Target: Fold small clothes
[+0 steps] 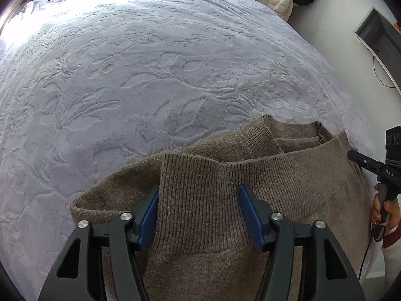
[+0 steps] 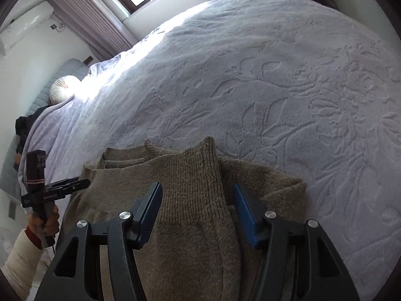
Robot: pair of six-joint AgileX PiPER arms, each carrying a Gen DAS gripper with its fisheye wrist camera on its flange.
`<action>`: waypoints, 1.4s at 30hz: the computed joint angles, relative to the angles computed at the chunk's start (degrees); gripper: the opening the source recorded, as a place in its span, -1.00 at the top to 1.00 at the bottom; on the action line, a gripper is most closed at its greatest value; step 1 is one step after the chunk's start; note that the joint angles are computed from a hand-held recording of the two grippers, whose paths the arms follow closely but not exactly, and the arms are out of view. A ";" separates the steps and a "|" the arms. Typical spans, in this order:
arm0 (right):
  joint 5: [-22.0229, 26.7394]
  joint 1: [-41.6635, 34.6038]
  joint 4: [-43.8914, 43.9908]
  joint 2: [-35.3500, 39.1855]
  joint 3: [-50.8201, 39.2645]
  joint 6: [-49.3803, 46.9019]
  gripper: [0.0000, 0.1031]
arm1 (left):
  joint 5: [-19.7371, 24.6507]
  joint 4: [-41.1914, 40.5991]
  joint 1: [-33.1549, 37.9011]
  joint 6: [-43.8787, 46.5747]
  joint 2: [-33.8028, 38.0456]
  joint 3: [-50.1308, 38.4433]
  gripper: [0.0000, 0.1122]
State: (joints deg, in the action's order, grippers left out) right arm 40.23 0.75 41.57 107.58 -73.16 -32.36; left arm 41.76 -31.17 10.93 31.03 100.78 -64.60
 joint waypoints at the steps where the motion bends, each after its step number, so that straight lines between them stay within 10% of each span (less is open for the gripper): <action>1: -0.77 0.73 -1.83 -0.15 -0.05 1.47 0.21 | -0.63 0.72 -0.31 -0.54 -0.23 0.23 0.31; 3: -1.79 1.01 -0.30 -2.27 1.82 -2.06 0.86 | -2.28 1.06 -0.45 0.73 -1.70 1.70 0.62; 14: -6.81 3.14 -8.28 -1.06 -0.25 6.79 0.87 | -6.05 2.20 1.94 -2.35 -1.67 1.23 0.84; 19: -7.31 2.34 -6.65 -1.74 1.54 7.55 0.80 | -11.91 10.04 -0.27 -9.87 -7.15 6.52 -0.21; 23: -10.51 4.08 -15.90 -8.52 6.27 15.28 0.11 | -8.72 5.47 3.34 -3.63 -13.39 9.86 -0.21; 35: 2.43 0.66 10.95 -34.46 31.11 -9.68 0.10 | 8.00 -4.73 10.54 11.95 -41.09 29.91 -0.21; 42: 1.34 -4.85 10.72 -41.08 45.22 -11.21 0.11 | 2.27 0.75 7.31 8.51 -52.75 44.82 -0.21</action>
